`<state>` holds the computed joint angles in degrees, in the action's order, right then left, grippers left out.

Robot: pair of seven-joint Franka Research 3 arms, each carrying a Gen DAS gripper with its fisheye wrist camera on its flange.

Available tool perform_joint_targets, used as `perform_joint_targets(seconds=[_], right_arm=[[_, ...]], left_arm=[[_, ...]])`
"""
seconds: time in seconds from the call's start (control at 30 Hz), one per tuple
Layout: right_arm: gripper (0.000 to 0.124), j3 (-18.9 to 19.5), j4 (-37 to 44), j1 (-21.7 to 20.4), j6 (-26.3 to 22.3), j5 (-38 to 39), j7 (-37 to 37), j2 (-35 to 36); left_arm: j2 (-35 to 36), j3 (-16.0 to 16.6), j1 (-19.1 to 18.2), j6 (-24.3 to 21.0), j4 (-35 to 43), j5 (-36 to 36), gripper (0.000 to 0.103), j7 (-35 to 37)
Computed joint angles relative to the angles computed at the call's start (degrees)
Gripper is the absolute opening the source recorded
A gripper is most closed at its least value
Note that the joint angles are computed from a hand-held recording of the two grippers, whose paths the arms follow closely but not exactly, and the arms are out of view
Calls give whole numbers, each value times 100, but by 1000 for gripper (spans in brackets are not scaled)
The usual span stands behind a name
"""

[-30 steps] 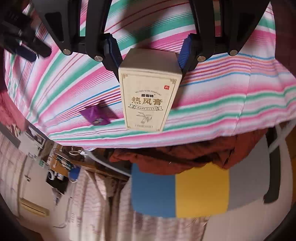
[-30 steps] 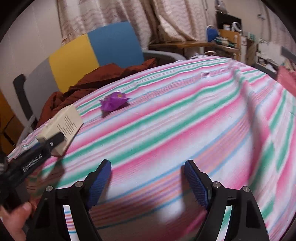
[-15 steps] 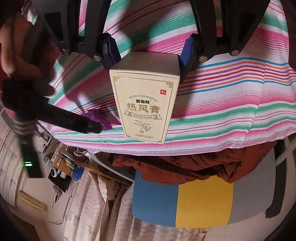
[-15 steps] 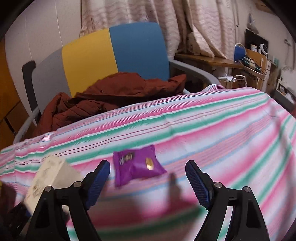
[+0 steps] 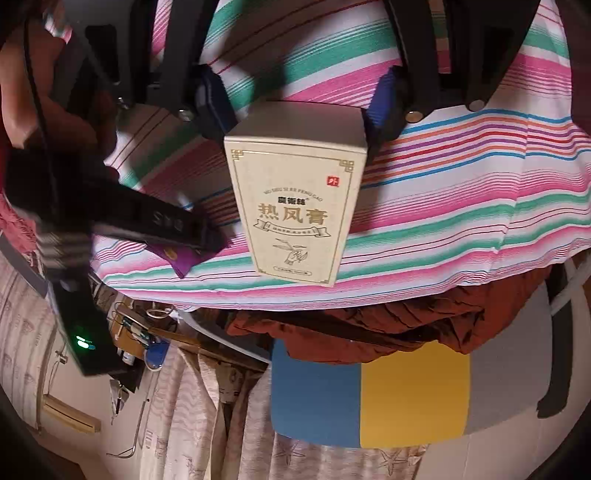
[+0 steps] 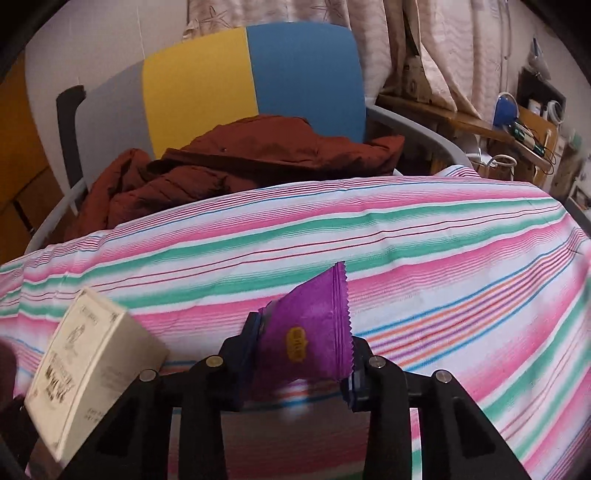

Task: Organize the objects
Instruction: 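Grasp the purple packet with the right tool while the left tool holds the cream box, then carry the cream box and purple packet with both tools over the gold tin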

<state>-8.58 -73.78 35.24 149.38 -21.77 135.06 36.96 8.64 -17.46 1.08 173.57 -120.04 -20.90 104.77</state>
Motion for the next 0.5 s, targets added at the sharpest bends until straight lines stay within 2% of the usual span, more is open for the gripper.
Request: perform_joint_targets(seconds=[0.07, 0.27, 0.33, 0.47, 0.5], right_arm=[[37, -102, -420, 103, 229, -134, 243, -252], [37, -272, -1438, 341, 628, -620, 1127, -892], [37, -243, -1609, 354, 669, -787, 1327, -1012], [37, -229, -1653, 384, 563, -1191, 1684, -1070], [37, -200, -1643, 366, 520, -1248, 1735, -1068]], left_arm=[[13, -46, 32, -47, 31, -67, 70, 127], [-6, 365, -293, -96, 39, 866, 71, -690], [-22, 637, -468, -127, 52, 1459, 71, -1358], [19, 586, -334, -160, 167, 1598, 71, -1674], [48, 655, -380, -193, 218, 1792, 71, -1844]])
